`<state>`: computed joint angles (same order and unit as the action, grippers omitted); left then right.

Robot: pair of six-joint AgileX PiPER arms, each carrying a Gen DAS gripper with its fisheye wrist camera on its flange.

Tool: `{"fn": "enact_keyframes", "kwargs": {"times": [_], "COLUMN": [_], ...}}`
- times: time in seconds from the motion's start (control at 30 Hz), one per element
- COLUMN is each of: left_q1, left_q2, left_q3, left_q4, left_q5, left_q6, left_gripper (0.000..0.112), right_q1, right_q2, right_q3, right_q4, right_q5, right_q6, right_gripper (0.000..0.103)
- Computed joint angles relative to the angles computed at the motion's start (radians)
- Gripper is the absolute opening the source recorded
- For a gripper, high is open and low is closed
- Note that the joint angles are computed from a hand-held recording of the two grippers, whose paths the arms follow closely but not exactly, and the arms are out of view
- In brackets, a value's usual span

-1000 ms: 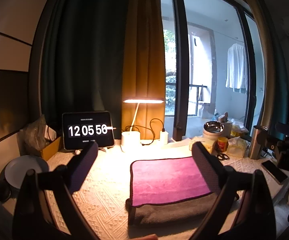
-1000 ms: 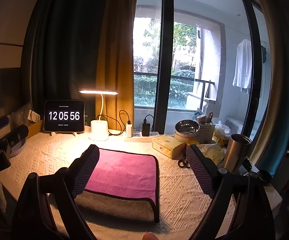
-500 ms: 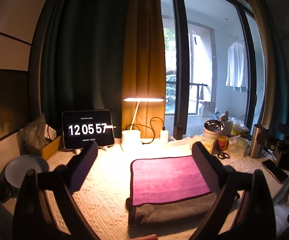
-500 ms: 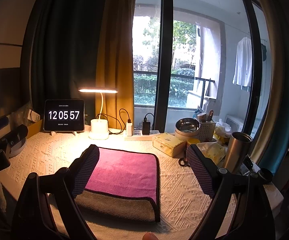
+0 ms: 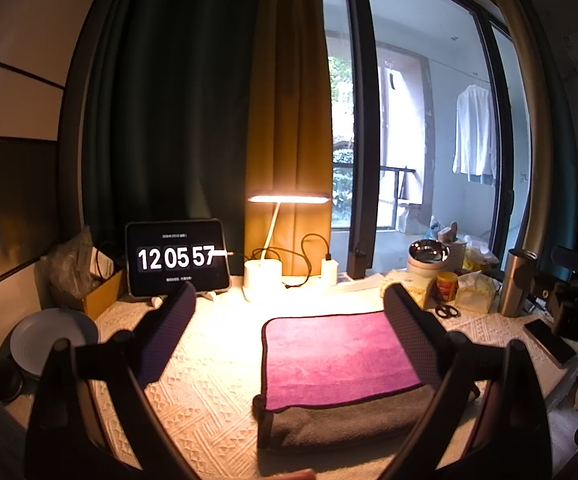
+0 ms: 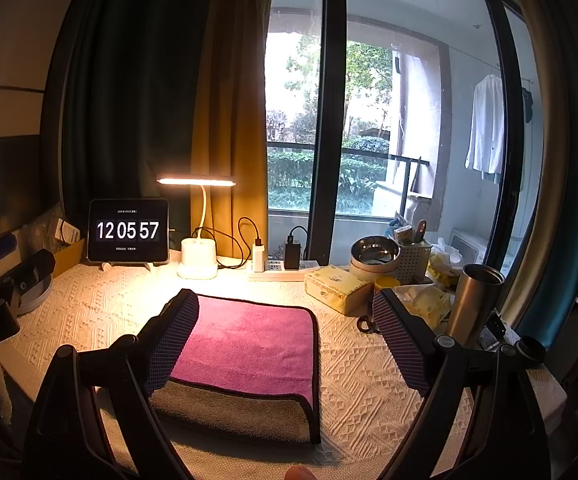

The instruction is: Fold towel

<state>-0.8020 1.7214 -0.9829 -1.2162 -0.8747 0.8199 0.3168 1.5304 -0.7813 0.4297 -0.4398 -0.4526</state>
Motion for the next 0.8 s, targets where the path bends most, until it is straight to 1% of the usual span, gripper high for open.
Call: {"fn": "enact_keyframes", "kwargs": {"times": [0.8], "left_q1": [0.002], "left_q2": [-0.004], "left_q3": [0.007], "left_q4": [0.002], "left_q5": [0.000], "left_q6": [-0.005], "left_gripper": [0.096], "right_q1": [-0.003], "right_q2": [0.002], "right_q3": [0.001], "right_q4": [-0.009], "right_q5": [0.003], "right_q6": [0.010], "right_gripper": [0.091]}}
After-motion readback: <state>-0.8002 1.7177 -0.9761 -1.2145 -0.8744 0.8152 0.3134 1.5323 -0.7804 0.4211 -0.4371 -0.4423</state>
